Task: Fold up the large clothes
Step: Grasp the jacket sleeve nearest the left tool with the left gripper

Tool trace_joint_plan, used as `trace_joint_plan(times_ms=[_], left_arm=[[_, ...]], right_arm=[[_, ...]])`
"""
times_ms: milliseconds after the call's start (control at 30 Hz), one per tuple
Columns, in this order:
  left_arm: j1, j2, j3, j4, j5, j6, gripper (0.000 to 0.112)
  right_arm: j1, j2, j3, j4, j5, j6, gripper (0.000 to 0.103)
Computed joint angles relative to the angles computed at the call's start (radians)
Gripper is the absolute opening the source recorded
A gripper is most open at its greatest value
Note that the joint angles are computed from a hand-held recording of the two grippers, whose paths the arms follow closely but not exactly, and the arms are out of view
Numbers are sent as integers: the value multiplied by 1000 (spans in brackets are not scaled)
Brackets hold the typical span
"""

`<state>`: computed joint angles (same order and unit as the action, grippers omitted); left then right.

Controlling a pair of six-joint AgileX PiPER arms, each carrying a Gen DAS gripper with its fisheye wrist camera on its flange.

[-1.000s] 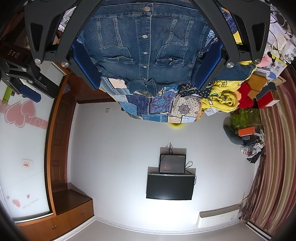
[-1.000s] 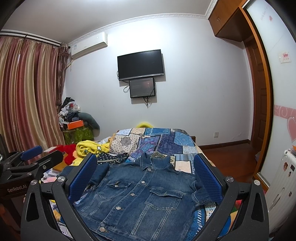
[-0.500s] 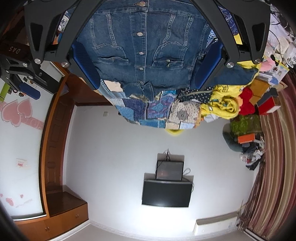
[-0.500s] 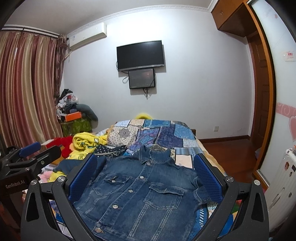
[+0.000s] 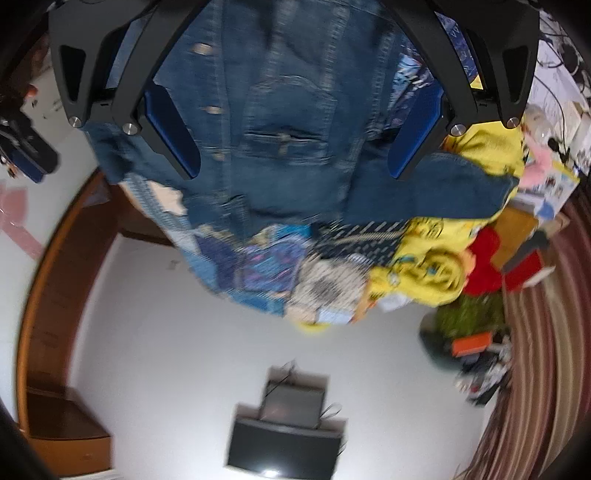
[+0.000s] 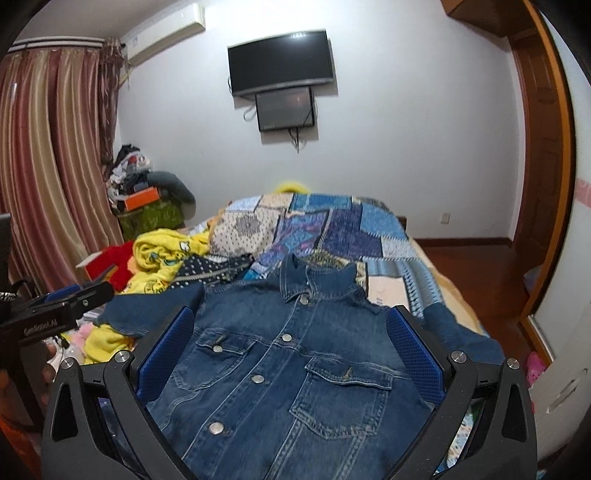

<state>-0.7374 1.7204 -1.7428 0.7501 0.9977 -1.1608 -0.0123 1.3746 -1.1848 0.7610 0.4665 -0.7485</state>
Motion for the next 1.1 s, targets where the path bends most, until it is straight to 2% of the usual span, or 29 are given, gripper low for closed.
trace_joint_plan(times_ms=[100,167,200,267,333,533,633,800,933,1033,1100], left_arm=[[122,28,27,-107,-44,60,103],[223,41,61,-243,-99,134,102],[262,42,78,-301,-121,163,100],[367,52,128,-482,-193,263,86],[454,75,170,-642,-235,362,85],[608,141,269,-839,-294,491,86],[693,172,324,-1005,-370,613,86],[763,247,294,-1126,-398,729,86],[831,324,267,-1416,-399,974,86],[846,370,233,-1485,-386,1018,85],[853,376,238,-1523,-388,1034,81]], right_arm=[[9,83,-62,-40,19,45,103],[22,141,-107,-81,27,82,103],[26,165,-125,-101,31,99,103],[38,226,-177,-156,48,142,103],[50,275,-220,-218,64,191,103],[79,401,-343,-354,138,294,103],[88,448,-395,-404,170,333,103],[96,501,-453,-445,207,372,103],[107,540,-497,-490,231,411,103],[107,562,-525,-514,258,436,103],[105,569,-533,-522,267,447,103]])
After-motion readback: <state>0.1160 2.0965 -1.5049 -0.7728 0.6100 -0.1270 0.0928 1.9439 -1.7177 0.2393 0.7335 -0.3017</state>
